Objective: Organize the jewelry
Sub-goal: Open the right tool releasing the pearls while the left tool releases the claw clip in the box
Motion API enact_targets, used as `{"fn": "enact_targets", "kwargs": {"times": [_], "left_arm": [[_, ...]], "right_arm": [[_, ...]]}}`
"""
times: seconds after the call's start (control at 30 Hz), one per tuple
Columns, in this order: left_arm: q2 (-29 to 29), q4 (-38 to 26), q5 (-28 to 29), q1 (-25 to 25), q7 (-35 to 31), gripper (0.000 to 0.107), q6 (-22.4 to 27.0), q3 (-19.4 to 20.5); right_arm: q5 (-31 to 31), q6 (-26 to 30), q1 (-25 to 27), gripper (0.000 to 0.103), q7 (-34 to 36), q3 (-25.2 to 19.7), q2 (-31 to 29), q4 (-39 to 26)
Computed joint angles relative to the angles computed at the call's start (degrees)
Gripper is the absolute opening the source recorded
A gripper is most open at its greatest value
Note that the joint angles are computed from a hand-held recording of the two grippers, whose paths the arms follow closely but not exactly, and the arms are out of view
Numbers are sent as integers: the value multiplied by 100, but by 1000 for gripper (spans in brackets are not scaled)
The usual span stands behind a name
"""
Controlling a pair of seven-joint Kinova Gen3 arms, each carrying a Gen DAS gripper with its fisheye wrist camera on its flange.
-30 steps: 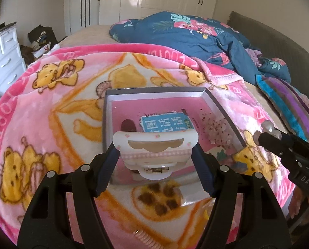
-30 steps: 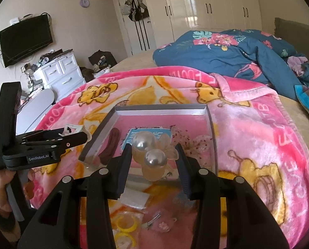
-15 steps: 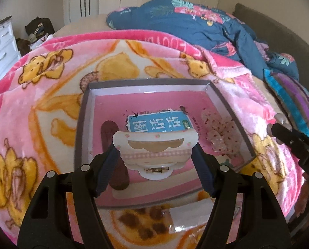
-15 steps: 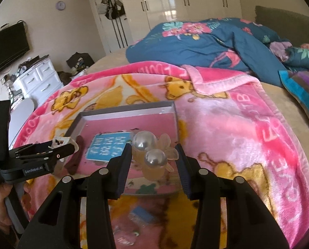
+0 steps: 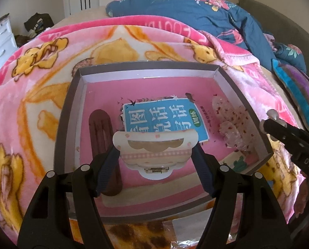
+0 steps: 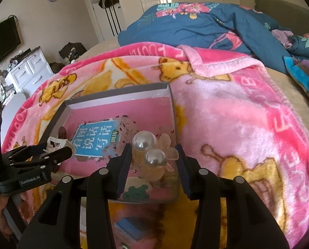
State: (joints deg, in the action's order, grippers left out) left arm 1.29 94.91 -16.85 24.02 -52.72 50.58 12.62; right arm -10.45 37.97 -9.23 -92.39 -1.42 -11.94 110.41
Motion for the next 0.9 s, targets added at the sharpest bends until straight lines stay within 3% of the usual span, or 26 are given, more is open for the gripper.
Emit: {"fn": "enact_targets", "kwargs": {"times": [0.2, 0.33, 0.5, 0.57, 0.7, 0.9], "left_arm": [[50, 8, 31, 36, -135, 62, 9, 9], [56, 12, 80, 20, -197, 62, 3, -22], [44, 20, 51, 20, -151, 62, 13, -27], [24, 38, 1, 31, -79, 71, 4, -19], [-56, 80, 114, -9, -170, 75, -38, -21], [-321, 204, 132, -92, -32, 93, -71, 25]], "right_arm": [[196, -128, -19, 42, -295, -198, 133, 28], [214, -252, -52, 56, -385, -194, 52, 112], [128, -297, -73, 65, -346, -73, -236, 250], [87, -293, -57, 73, -358, -23, -394, 319], [57, -177, -42, 77, -335, 52, -631, 388], [161, -46, 27, 84, -449, -25, -1013, 481]]}}
